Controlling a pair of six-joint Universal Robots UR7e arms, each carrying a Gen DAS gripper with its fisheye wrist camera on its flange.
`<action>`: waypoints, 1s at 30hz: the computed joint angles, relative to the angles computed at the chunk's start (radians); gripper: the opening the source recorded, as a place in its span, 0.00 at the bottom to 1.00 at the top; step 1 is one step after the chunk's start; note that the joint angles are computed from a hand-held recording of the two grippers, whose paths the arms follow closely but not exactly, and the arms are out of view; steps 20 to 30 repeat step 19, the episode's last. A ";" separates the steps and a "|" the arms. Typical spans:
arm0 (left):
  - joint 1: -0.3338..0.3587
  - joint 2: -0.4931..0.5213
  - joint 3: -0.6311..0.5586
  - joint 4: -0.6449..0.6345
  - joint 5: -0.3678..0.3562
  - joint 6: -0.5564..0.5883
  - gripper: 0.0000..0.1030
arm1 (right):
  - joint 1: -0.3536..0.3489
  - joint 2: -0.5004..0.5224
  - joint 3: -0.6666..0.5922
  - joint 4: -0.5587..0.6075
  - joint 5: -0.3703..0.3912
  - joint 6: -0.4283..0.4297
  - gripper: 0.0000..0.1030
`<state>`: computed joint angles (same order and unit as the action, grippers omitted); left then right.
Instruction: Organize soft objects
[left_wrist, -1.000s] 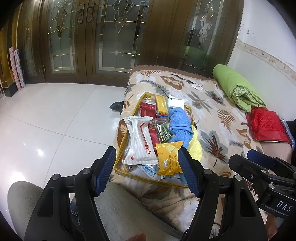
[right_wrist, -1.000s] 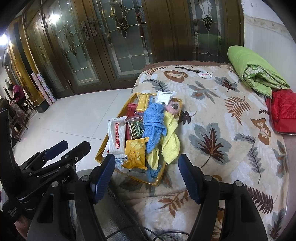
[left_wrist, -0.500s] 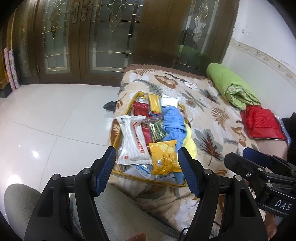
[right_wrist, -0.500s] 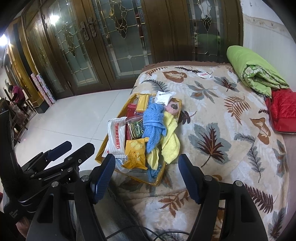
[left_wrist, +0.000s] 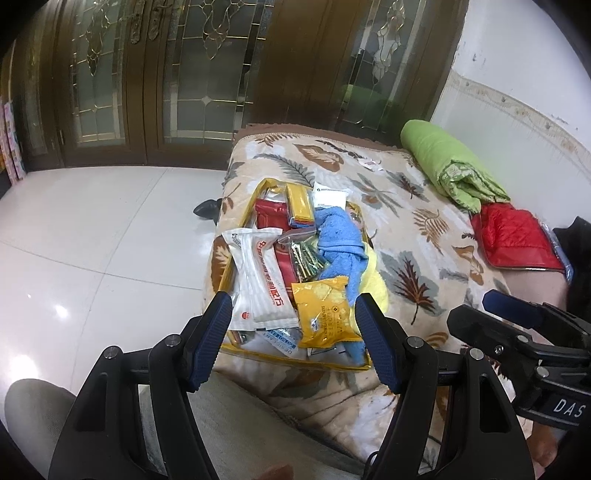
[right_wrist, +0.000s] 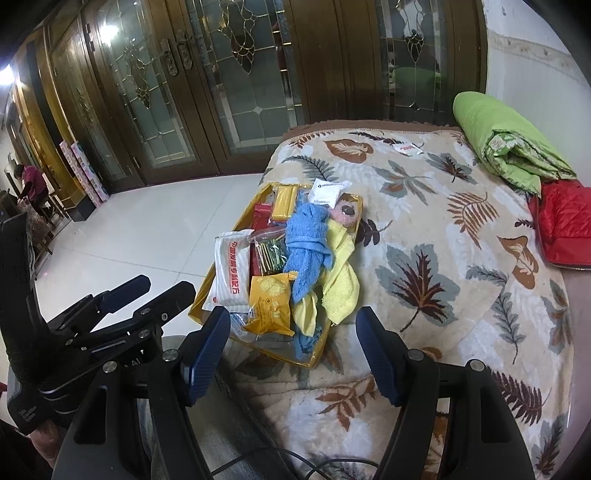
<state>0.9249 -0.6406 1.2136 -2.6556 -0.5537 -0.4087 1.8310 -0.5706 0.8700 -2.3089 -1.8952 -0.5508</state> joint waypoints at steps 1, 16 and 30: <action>0.001 0.004 -0.007 0.010 -0.002 0.002 0.68 | 0.000 0.000 0.003 -0.003 -0.002 0.001 0.69; 0.005 0.052 -0.069 0.000 0.076 0.057 0.68 | 0.001 -0.001 0.020 -0.018 -0.007 -0.005 0.69; 0.006 0.055 -0.073 -0.001 0.087 0.057 0.68 | 0.000 -0.002 0.022 -0.019 -0.006 -0.003 0.69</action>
